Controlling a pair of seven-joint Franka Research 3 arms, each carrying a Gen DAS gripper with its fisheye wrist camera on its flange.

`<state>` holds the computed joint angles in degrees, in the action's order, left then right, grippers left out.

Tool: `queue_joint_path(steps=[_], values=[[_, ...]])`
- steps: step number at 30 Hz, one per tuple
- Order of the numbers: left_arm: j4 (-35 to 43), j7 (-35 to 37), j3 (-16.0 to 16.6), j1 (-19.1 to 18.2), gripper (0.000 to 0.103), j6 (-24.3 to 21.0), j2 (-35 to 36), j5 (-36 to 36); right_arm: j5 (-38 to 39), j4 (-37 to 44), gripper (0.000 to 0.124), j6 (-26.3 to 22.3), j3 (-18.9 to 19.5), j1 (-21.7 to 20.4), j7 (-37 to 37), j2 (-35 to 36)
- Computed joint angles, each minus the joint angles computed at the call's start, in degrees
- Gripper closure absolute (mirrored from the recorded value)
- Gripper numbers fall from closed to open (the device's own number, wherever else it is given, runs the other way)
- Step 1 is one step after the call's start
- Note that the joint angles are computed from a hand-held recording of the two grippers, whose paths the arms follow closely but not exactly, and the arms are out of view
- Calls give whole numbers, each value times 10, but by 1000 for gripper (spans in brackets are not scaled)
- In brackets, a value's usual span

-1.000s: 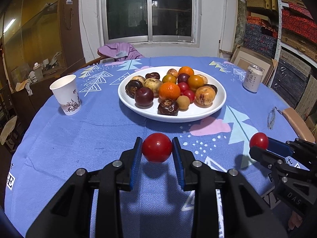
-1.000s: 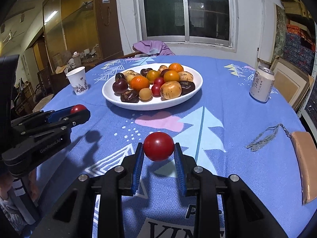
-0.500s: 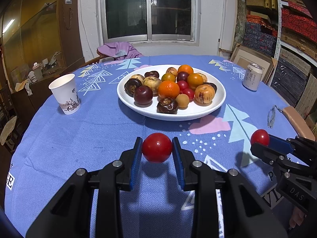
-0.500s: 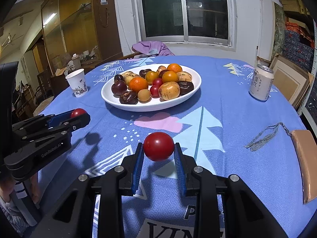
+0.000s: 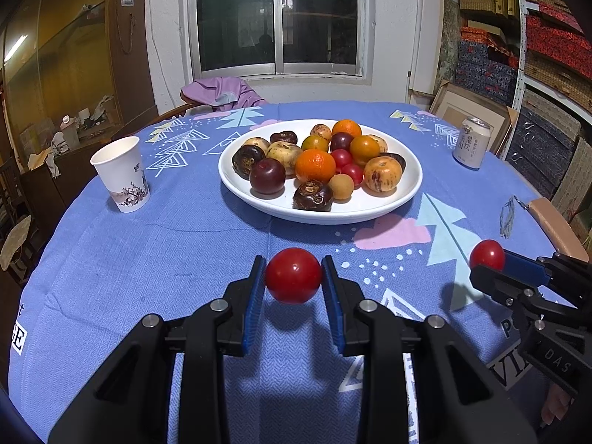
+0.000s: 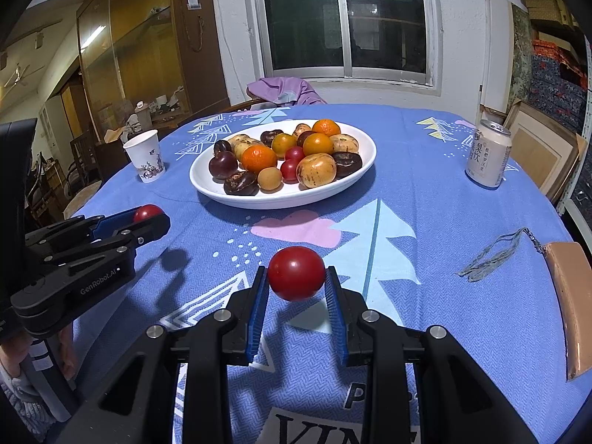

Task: Organize fruits
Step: 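Carry both held red tomatoes toward the white plate, then lower both red tomatoes onto the white plate and open both tools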

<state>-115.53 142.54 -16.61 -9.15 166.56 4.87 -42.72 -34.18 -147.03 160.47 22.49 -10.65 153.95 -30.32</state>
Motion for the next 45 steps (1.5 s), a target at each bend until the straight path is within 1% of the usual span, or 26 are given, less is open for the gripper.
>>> queue_joint_path(steps=[7,9,13,16,17,19,21,24,26,29,30,31,32,33,35,37,39,41,43,44,45], values=[[0,0,0,0,73,1,0,1,0,0,92,2,0,0,2,-1],[0,1,-1,-1,73,7,2,2,0,1,92,3,0,0,4,-3],[10,-20,-2,-2,73,16,10,26,13,4,92,17,-13,-1,-4,-8],[49,-64,-2,-3,73,9,27,75,31,36,92,12,-31,-3,-33,7],[63,-76,-3,-2,73,9,35,90,30,53,92,9,-31,-10,-41,17],[100,-129,1,-11,73,16,58,149,12,101,92,-1,-25,-29,-46,53],[139,-173,4,-15,73,0,84,194,-3,142,93,-5,-32,-29,-49,99],[200,-246,16,-31,73,-23,132,264,-25,202,93,-26,-43,-20,-42,172],[239,-288,26,-42,73,-38,164,308,-45,229,93,-41,-52,-14,-34,204],[287,-326,25,-45,73,-57,204,351,-70,260,92,-55,-68,-1,-23,243],[293,-333,20,-43,71,-53,213,361,-74,262,88,-53,-76,4,-18,246],[297,-338,15,-39,62,-47,219,370,-89,261,74,-53,-81,9,-2,246],[297,-351,18,-43,55,-32,223,388,-112,258,72,-56,-86,11,20,243],[294,-364,22,-46,51,-18,225,403,-127,254,68,-55,-92,15,33,240],[292,-368,5,-31,41,-13,227,413,-123,242,65,-42,-111,27,31,232],[286,-368,-16,-12,36,-10,226,414,-122,230,65,-36,-126,40,38,220],[270,-361,-34,4,35,1,217,416,-119,218,65,-34,-140,57,34,207],[241,-355,-42,15,29,23,198,420,-130,204,63,-41,-148,71,42,190],[213,-345,-59,34,25,38,180,413,-149,187,53,-52,-145,76,64,167],[193,-332,-78,54,21,44,167,399,-160,175,50,-55,-140,76,79,152],[180,-326,-87,65,17,44,156,388,-170,165,45,-57,-136,75,90,140]])
